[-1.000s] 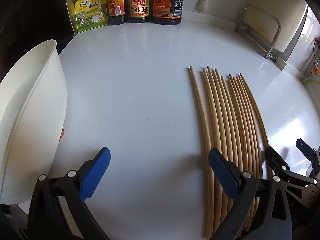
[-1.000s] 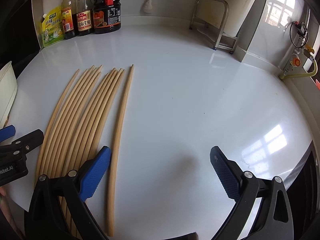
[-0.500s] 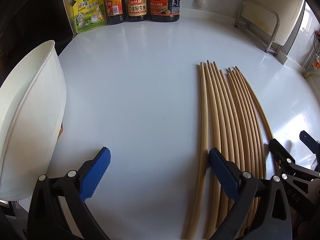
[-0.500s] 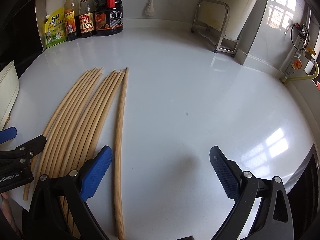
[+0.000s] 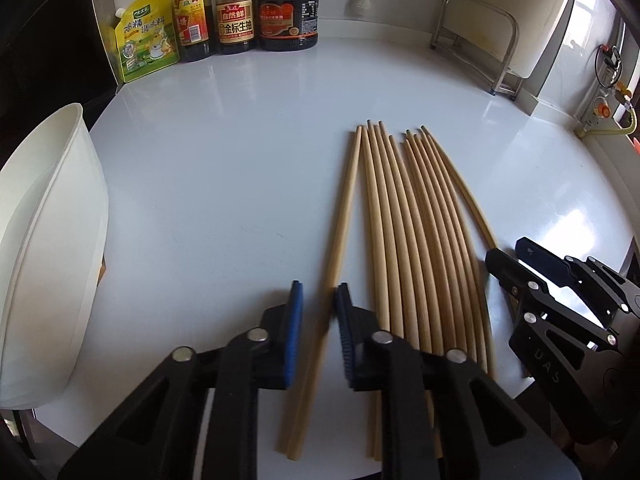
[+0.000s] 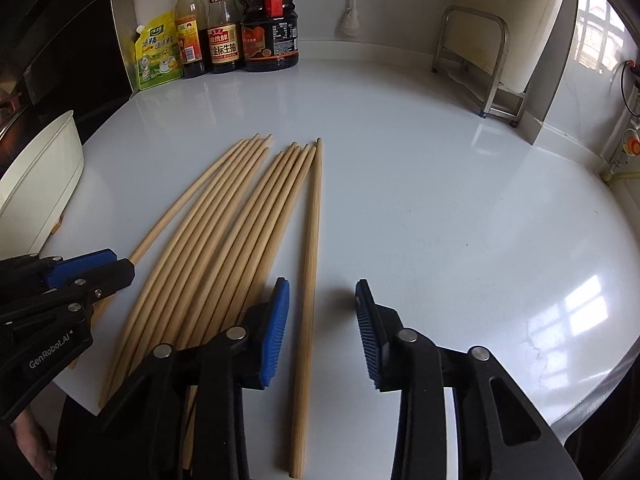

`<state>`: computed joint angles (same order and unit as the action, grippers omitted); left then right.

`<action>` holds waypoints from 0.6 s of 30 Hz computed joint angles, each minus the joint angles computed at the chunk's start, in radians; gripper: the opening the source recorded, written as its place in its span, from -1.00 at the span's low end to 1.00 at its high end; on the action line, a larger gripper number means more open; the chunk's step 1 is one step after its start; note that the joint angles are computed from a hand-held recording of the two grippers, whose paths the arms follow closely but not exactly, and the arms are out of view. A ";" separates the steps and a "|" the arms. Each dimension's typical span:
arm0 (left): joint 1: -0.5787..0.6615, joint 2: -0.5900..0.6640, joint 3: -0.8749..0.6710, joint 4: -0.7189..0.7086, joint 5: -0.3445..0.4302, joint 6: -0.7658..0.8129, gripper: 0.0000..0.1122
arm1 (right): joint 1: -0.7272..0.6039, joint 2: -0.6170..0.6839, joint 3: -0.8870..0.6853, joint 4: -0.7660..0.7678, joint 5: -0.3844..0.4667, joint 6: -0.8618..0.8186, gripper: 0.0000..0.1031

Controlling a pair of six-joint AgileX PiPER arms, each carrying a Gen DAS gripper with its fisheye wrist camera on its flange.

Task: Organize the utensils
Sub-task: 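Close the left tool on one wooden chopstick while the right tool grasps another, then lift the held chopsticks with both tools and carry them toward the white basin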

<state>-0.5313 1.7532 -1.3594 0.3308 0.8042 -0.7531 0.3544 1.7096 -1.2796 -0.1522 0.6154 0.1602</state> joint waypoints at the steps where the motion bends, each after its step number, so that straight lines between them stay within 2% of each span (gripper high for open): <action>1: 0.007 -0.004 0.003 -0.019 -0.007 0.011 -0.84 | 0.003 0.000 -0.002 -0.002 0.003 -0.004 -0.73; 2: 0.015 -0.009 0.010 -0.039 -0.015 0.018 -0.85 | 0.006 0.001 -0.002 -0.004 0.006 -0.001 -0.88; 4: 0.032 -0.021 0.024 -0.083 -0.033 0.038 -0.87 | 0.003 0.003 -0.008 0.009 0.010 -0.004 -0.88; 9: 0.071 -0.048 0.053 -0.204 -0.063 0.114 -0.87 | -0.051 -0.012 0.005 0.197 0.011 -0.119 -0.88; 18: 0.065 -0.134 0.085 -0.202 -0.071 0.113 -0.87 | -0.043 -0.093 0.020 0.238 0.019 -0.110 -0.88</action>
<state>-0.4665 1.6197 -1.2746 0.1286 0.7335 -0.6404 0.3116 1.6167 -1.2599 0.0857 0.6348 0.0501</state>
